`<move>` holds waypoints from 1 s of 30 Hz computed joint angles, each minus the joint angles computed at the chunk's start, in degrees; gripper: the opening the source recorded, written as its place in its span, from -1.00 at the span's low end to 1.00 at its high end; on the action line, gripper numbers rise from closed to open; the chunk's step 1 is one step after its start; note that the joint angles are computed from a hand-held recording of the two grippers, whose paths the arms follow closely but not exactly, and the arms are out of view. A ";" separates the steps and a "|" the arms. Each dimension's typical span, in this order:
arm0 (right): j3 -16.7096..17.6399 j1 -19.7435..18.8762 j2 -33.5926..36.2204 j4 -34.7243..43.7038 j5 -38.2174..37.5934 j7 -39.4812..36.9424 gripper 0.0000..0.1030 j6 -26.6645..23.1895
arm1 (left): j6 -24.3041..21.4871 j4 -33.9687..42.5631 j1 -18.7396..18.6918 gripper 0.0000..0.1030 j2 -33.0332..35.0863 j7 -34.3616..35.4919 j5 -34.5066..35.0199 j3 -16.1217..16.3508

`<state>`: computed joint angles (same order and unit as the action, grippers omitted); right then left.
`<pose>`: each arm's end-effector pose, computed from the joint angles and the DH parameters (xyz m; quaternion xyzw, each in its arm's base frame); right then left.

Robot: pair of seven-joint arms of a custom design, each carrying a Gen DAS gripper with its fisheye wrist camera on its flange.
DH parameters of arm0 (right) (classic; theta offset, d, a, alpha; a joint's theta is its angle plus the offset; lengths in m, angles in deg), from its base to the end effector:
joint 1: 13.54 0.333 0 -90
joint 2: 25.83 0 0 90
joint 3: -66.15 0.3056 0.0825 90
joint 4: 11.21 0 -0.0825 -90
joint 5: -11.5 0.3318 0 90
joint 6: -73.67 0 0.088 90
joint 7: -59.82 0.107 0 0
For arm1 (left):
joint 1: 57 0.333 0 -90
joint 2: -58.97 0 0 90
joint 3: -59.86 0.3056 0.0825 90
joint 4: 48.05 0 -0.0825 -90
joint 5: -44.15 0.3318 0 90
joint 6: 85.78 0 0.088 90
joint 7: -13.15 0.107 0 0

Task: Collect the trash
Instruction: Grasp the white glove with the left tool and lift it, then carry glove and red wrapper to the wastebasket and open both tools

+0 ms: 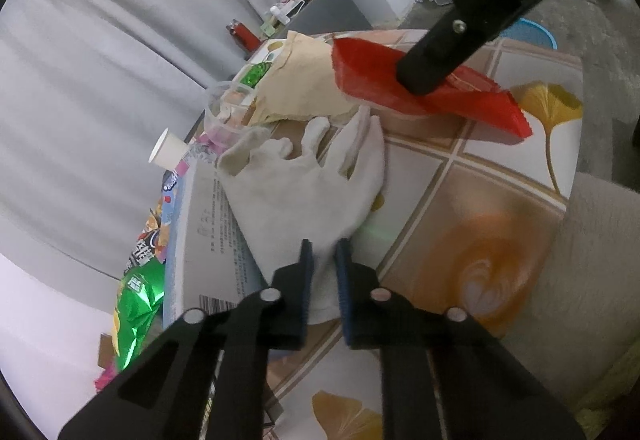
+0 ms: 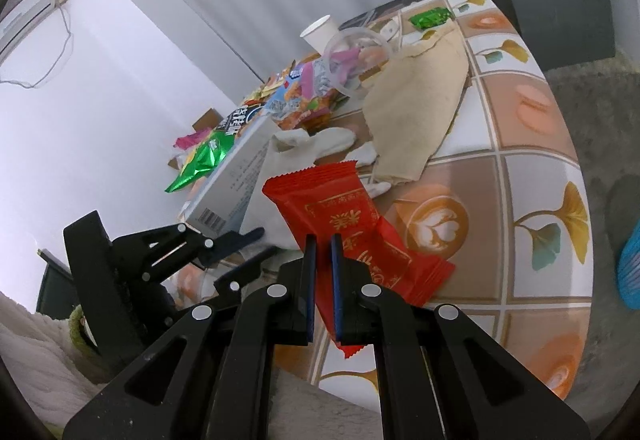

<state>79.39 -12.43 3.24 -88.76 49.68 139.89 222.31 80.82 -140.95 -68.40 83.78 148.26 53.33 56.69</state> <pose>0.6861 0.1206 0.5250 -0.5990 0.6599 -0.0055 0.4535 0.6510 -0.1719 0.4904 -0.1833 0.8910 -0.1706 0.3786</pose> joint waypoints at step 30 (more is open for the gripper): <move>-2.49 0.28 -16.84 -18.43 20.19 -11.95 -0.93 15.64 | -23.93 19.62 10.02 -0.97 -2.18 7.68 -39.86 -12.64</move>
